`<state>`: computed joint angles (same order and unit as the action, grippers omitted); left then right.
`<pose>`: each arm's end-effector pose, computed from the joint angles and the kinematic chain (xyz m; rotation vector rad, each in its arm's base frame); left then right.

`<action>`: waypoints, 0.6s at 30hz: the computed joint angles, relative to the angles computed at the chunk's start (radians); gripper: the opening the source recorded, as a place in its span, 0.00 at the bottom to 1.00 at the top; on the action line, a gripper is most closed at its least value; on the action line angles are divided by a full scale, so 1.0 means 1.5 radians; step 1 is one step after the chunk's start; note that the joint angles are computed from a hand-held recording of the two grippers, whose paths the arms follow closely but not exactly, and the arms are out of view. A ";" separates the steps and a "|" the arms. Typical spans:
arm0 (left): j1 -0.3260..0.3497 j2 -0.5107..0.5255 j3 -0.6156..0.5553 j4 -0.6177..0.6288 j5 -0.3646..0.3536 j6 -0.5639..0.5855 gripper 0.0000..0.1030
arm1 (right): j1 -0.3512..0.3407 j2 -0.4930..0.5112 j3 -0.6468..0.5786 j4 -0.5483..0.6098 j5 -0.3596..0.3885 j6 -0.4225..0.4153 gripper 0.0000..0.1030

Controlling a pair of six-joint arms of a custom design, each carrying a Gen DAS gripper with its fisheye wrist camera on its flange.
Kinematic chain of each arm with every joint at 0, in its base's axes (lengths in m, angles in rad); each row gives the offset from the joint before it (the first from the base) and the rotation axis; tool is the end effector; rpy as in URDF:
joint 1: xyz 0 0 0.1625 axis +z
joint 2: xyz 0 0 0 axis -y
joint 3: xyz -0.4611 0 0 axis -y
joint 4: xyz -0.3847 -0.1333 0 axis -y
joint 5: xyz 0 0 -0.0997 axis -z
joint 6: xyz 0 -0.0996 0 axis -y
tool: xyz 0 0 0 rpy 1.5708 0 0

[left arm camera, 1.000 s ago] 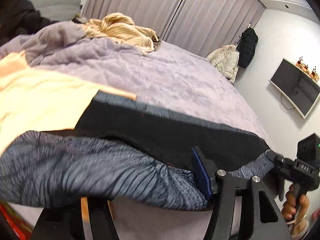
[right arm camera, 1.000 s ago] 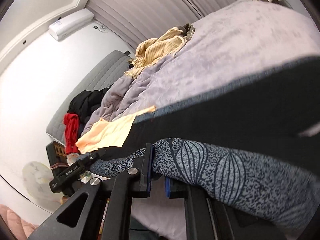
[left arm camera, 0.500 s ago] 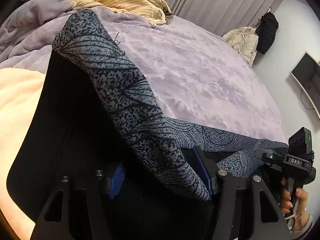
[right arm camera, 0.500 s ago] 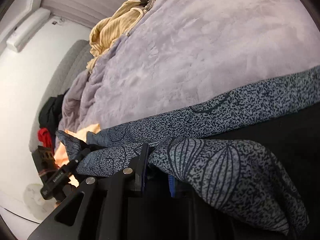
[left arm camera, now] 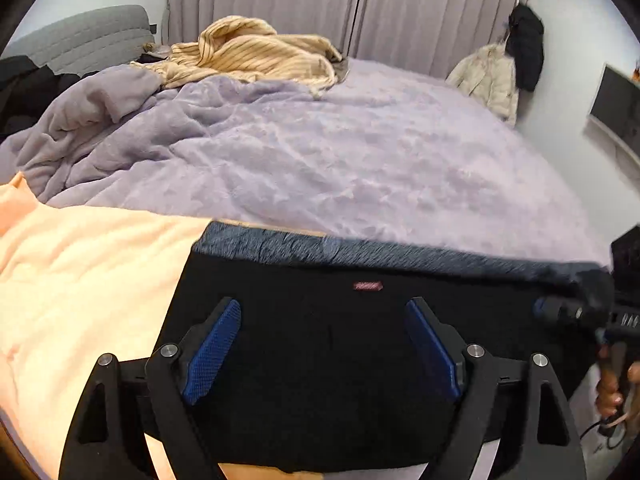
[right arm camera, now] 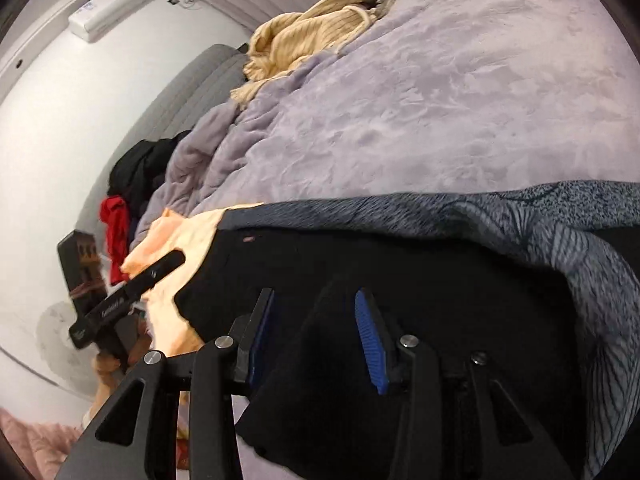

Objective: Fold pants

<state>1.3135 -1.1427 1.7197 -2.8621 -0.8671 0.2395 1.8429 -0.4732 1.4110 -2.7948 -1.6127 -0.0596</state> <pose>0.0287 -0.6682 0.3801 0.2614 2.3186 -0.8701 0.3291 -0.6990 -0.0048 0.5022 -3.0570 0.4507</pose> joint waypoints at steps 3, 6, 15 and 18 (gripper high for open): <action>0.006 0.005 0.029 0.057 0.069 -0.032 0.83 | -0.002 0.027 -0.030 -0.052 -0.090 0.068 0.42; -0.016 -0.024 0.081 0.030 0.043 0.005 0.83 | -0.011 -0.022 0.040 -0.104 -0.045 0.094 0.42; -0.126 0.008 0.092 0.071 -0.116 0.039 0.83 | -0.038 -0.249 0.410 -0.376 -0.028 0.153 0.58; -0.153 0.066 0.097 0.042 -0.127 0.062 0.83 | -0.065 -0.298 0.523 -0.465 -0.018 0.188 0.58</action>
